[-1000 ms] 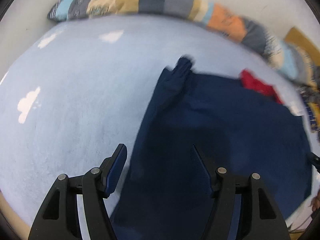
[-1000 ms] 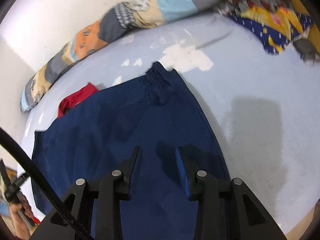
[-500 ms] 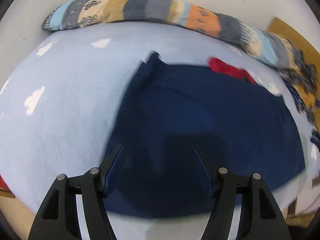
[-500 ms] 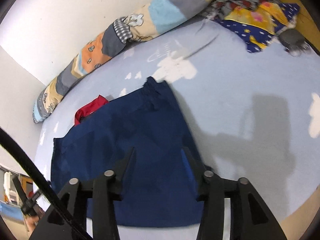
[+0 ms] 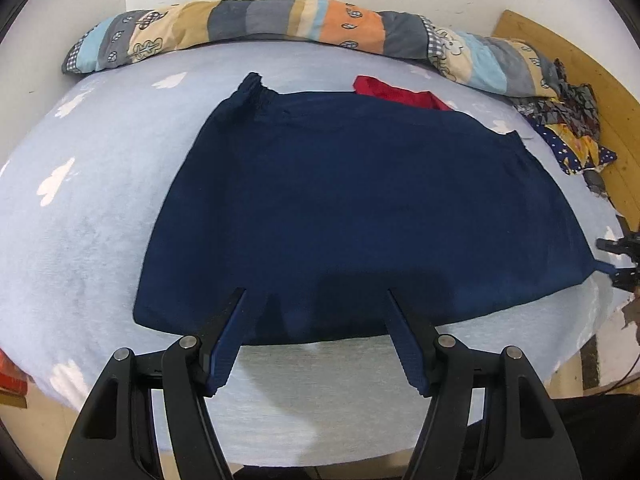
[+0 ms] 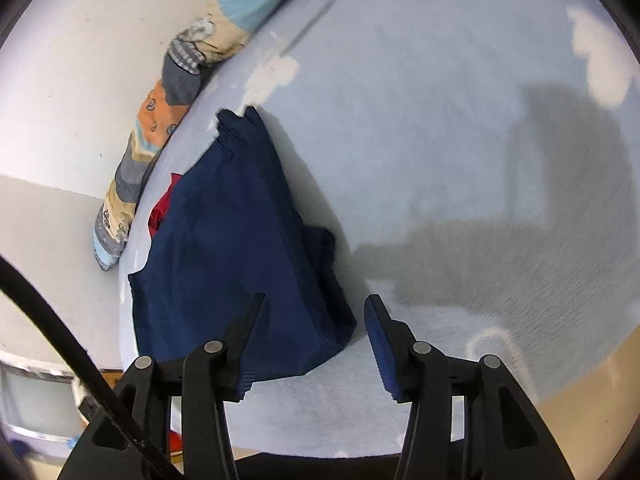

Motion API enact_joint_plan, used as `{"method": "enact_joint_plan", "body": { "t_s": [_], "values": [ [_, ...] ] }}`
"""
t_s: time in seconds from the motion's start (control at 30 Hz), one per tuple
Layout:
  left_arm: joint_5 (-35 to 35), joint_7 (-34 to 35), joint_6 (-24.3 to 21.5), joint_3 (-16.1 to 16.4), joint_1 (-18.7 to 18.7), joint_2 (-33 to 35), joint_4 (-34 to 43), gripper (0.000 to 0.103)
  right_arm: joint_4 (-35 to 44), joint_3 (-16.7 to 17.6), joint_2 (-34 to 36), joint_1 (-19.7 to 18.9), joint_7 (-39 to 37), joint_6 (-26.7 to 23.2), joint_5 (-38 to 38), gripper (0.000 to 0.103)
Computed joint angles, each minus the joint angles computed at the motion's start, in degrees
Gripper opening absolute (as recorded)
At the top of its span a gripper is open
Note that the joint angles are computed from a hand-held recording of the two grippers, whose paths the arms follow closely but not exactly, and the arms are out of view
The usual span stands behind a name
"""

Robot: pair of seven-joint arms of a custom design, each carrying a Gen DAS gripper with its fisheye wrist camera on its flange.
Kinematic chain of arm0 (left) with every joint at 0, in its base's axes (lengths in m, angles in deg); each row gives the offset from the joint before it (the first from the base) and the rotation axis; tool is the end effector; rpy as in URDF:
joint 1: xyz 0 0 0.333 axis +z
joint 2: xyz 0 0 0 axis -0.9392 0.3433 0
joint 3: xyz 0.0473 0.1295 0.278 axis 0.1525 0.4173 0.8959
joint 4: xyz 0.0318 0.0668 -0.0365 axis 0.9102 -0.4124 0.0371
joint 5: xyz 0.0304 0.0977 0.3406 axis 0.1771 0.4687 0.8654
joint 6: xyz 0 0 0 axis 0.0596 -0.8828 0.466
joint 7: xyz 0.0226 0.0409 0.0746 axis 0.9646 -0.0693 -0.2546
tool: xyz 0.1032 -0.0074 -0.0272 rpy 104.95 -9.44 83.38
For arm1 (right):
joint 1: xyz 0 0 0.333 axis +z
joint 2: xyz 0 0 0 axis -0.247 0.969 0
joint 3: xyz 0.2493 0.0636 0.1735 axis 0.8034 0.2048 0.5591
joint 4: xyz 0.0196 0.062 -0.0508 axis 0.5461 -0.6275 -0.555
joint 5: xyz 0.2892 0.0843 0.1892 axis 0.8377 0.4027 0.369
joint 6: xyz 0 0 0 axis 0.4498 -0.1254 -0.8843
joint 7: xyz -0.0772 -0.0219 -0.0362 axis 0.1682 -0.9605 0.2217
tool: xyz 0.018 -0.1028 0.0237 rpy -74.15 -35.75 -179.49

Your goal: Fold large clothes

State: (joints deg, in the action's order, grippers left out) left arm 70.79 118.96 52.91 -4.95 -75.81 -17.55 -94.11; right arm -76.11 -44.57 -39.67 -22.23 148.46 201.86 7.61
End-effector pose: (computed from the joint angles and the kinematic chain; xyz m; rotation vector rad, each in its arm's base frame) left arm 0.5940 -0.1581 0.5632 -2.0123 1.8867 -0.6582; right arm 0.6301 -0.0815 0.5039 -1.3084 2.0892 0.3116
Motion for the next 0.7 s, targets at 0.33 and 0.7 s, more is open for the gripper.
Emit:
{"method": "enact_joint_plan", "body": {
  "t_s": [0.33,0.7],
  "values": [
    [-0.40,1.19,-1.36,-0.58,-0.59,2.64,3.32,0.067,7.20,2.55,7.27,-1.16,-3.22,-3.55,4.06,0.063],
    [1.93,1.96,-5.07,-1.46,-3.65,8.90,12.46,0.067,23.14,6.57,18.78,-0.55,-7.83,-5.81,1.08,0.063]
  ]
}}
